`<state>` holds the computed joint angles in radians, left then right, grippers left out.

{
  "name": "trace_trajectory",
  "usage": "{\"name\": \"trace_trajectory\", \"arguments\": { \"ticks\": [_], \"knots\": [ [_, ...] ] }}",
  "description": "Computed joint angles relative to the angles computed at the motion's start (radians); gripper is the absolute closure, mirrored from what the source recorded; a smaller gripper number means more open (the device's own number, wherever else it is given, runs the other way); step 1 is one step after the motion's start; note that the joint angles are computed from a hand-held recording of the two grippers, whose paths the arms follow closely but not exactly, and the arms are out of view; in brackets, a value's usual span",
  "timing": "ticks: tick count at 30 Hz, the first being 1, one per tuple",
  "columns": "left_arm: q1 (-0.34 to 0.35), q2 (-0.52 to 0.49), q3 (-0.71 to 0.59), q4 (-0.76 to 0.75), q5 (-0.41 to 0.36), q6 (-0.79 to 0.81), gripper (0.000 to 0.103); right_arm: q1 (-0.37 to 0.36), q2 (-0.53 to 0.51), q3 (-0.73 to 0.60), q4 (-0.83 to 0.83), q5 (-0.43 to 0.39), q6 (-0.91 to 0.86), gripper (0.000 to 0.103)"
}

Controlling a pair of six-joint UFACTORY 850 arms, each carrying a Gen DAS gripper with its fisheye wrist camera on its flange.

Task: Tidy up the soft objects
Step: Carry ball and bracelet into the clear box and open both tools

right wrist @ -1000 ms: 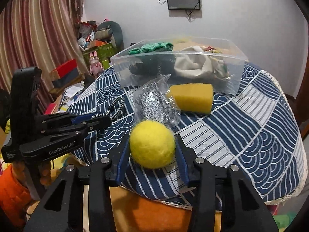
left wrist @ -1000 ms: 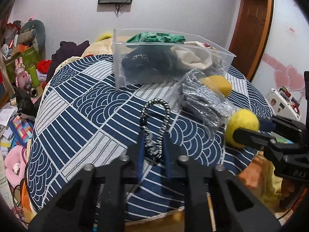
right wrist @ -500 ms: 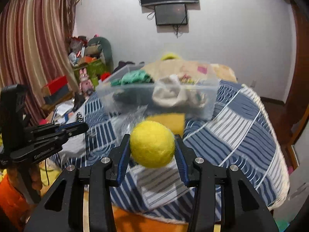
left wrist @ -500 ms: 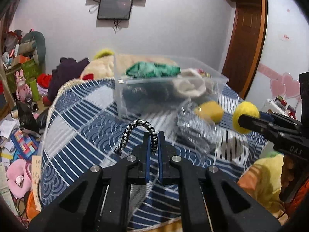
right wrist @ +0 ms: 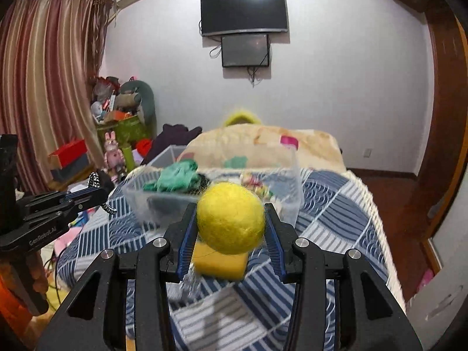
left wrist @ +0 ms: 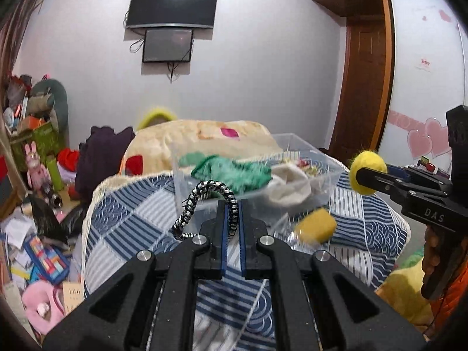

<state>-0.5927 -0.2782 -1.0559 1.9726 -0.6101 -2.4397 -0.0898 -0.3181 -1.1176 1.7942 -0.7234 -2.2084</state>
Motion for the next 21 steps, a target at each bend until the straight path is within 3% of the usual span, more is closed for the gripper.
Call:
{"name": "trace_trajectory", "arguments": {
  "ticks": [11,15,21],
  "knots": [
    [0.092,-0.067,-0.129,0.073,0.138,-0.031,0.098,0.051,-0.067,-0.113,0.018,0.041,0.046,0.063],
    [0.134,-0.099,-0.171,0.145,0.235,-0.121,0.098,0.070,-0.104,-0.165,-0.048,0.048,0.125,0.063],
    [0.154,-0.148,-0.223,0.108,0.286,-0.076,0.098,0.094,-0.164,-0.231,-0.167,0.067,0.236,0.063]
  ]
}}
